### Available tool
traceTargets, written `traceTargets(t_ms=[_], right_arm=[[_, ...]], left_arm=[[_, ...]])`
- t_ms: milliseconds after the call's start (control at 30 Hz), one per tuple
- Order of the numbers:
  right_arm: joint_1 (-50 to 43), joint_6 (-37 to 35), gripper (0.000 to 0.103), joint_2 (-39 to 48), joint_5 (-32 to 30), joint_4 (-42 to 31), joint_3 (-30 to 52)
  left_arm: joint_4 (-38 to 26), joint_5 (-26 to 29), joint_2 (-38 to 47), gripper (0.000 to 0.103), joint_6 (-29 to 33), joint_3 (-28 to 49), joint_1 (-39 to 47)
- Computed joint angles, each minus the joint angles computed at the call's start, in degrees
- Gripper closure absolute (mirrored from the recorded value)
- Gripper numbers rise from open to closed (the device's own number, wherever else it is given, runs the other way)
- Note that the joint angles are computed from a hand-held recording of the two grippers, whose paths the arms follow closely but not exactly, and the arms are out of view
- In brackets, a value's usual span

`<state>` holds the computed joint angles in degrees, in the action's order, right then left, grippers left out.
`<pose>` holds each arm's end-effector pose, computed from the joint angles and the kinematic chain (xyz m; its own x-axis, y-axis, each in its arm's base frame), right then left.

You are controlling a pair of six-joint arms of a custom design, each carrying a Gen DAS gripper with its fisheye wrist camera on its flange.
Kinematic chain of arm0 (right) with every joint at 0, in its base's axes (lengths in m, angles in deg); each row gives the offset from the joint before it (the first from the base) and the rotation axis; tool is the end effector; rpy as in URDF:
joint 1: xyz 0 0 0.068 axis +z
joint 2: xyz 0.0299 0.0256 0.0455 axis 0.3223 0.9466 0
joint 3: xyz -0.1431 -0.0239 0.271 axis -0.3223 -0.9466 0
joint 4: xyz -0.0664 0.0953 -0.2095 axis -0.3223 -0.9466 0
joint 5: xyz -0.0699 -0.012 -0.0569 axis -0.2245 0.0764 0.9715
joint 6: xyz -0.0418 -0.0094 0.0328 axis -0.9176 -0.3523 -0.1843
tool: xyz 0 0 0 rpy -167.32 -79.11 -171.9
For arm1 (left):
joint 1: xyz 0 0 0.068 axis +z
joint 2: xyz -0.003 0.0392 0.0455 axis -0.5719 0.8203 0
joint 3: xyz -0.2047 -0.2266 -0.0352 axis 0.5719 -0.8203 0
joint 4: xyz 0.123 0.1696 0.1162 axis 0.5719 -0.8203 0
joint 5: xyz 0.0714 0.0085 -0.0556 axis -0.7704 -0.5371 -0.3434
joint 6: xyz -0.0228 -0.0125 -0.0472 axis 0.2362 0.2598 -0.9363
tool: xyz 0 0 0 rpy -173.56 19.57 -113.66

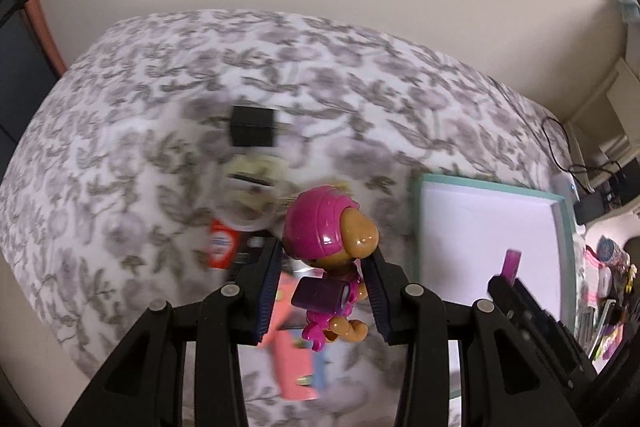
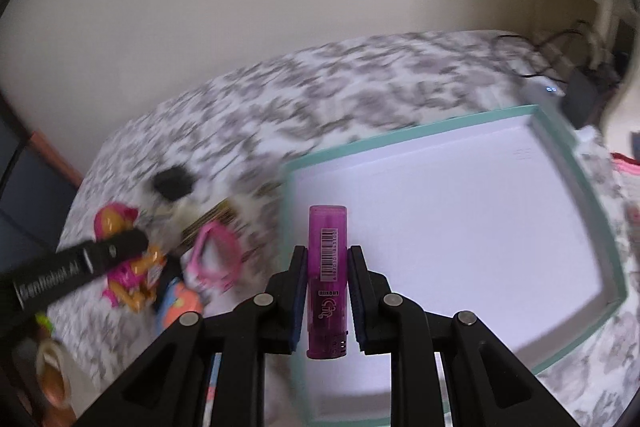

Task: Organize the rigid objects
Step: 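Carry both items into the white tray and open both tools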

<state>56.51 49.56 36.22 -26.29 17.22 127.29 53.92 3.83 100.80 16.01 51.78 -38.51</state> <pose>0.2784 0.2055 0.2257 -0.8343 0.1998 -0.5138 0.0922 0.9695 0.2273 0.3043 -0.0189 0.2398 -0.8931 -0.1780 -0.4131 -0.1549 0.9839 -0.0890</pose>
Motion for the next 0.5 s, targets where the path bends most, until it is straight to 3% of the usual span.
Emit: traceTargets(t_ms=[100, 500], right_arm=[[-1.9, 0.2, 0.082, -0.5, 4.9, -2.6, 0.3], [-10.5, 3.3, 0.082, -2.9, 12.3, -3.4, -5.2]], left_arm=[[0.0, -1.2, 2.2, 0.061, -1.2, 1.6, -4.1], [4.9, -2.3, 9.5, 0.061, -5.1, 5.1, -14.9]])
